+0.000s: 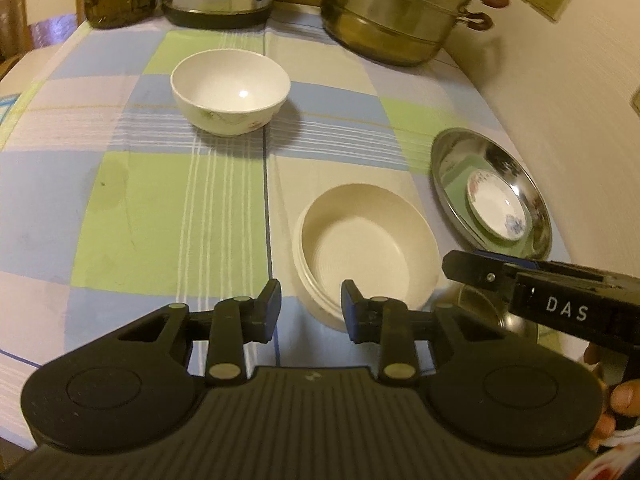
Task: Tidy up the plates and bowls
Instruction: 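Move the left gripper to the cream bowl's rim and close, then carry the cream bowl with the left gripper to the small white floral bowl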
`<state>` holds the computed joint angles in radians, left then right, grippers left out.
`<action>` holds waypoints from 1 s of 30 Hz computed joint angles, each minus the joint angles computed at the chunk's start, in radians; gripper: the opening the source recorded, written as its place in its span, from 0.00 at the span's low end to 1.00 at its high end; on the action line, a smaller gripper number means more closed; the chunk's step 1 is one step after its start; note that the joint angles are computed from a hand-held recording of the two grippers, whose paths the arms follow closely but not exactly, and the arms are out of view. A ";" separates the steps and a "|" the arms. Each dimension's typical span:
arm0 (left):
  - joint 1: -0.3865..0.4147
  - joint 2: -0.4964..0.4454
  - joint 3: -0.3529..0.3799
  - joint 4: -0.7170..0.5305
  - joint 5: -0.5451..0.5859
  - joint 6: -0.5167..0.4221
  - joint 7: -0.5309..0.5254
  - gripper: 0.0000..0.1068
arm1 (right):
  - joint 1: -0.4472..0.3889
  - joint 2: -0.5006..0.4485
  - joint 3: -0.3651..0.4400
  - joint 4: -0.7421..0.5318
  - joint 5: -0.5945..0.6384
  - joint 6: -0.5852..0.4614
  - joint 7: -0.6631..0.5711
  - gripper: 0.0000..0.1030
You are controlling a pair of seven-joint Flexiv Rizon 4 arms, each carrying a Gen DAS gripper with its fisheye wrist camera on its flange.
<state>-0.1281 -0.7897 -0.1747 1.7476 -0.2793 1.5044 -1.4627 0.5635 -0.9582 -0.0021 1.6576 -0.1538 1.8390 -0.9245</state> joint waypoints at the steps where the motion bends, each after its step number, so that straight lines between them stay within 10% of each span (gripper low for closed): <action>1: -0.010 -0.006 0.010 -0.010 -0.004 -0.004 -0.011 0.27 | -0.008 -0.006 0.004 -0.010 -0.008 -0.010 -0.003 0.32; 30: -0.168 -0.090 0.202 -0.151 0.102 -0.064 -0.242 0.15 | -0.224 -0.118 0.243 -0.160 -0.145 -0.147 -0.163 0.16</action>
